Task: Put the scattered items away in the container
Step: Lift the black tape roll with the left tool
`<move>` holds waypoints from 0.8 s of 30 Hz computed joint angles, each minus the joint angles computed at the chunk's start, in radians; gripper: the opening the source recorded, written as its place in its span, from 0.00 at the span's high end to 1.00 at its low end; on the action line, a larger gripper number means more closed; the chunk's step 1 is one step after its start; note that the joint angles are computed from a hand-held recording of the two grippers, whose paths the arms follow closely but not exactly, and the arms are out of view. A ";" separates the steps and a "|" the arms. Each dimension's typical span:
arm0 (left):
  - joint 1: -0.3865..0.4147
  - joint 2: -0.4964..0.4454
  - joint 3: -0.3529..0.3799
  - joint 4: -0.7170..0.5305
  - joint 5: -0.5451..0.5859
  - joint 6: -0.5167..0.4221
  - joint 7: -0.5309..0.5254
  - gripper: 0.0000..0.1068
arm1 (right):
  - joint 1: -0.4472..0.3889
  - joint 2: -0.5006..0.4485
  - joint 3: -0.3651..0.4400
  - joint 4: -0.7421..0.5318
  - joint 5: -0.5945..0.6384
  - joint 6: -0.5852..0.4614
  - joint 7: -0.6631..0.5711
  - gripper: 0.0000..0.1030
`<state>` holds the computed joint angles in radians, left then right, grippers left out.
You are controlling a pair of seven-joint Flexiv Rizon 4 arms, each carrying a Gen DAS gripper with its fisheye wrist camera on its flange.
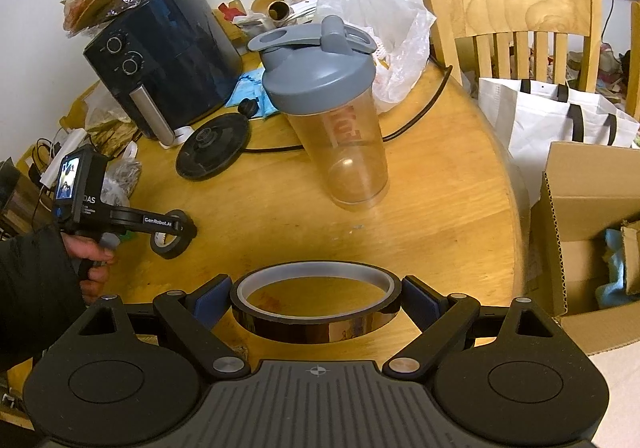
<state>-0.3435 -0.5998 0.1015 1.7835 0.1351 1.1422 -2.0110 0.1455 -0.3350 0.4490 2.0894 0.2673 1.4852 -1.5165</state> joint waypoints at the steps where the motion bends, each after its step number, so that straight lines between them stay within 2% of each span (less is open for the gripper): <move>1: 0.000 0.004 0.001 0.005 0.002 0.005 -0.002 0.32 | 0.001 0.001 0.000 0.001 0.000 0.001 -0.001 0.11; 13: -0.007 0.078 0.009 0.063 0.021 0.058 -0.034 0.32 | 0.006 0.008 0.029 -0.004 0.014 0.005 -0.032 0.11; 24: -0.026 0.183 0.034 0.137 0.090 0.110 -0.109 0.32 | 0.018 0.008 0.060 -0.019 0.030 0.016 -0.081 0.11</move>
<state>-0.3693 -0.4166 0.1351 1.9200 0.2253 1.2522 -2.1200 0.1634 -0.3275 0.5086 2.0707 0.2976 1.5014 -1.5977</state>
